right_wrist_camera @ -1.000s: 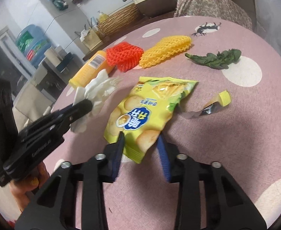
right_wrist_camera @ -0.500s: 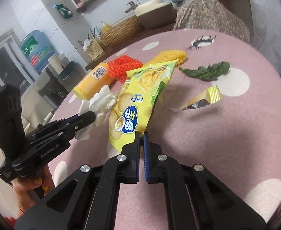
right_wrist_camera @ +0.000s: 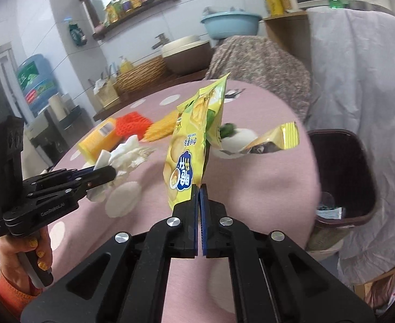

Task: Collect trash
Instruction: 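Carry the tissue and chip bag over the black bin and release both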

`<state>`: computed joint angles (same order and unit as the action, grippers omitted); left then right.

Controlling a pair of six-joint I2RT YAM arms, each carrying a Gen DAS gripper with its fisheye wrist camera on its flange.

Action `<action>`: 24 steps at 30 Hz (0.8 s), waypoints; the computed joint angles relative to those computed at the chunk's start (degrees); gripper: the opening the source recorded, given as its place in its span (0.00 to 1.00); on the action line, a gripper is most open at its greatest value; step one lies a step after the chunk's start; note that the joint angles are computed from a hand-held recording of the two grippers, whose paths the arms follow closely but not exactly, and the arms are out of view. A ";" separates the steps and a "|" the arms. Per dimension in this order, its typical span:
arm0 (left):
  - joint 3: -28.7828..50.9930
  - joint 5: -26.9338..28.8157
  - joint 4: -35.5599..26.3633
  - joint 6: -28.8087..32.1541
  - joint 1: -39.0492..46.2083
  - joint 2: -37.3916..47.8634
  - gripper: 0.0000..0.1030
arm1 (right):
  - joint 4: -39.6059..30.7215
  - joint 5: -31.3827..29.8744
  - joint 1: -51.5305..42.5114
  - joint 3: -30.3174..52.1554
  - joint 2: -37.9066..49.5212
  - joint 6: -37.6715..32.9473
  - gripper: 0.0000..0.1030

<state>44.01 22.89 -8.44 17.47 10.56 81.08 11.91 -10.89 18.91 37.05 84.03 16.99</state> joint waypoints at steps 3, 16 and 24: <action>0.99 -0.20 -0.44 -0.37 -4.00 0.66 0.17 | -0.26 -0.46 -4.44 -2.59 -3.14 -1.13 0.02; 14.98 -3.02 -3.63 -6.29 -20.58 11.11 0.17 | -1.20 -3.52 -25.58 -3.59 -6.23 -8.72 0.02; 27.10 -6.44 -7.08 -9.69 -26.72 21.91 0.17 | -0.40 -3.63 -29.87 9.30 15.62 -13.53 0.01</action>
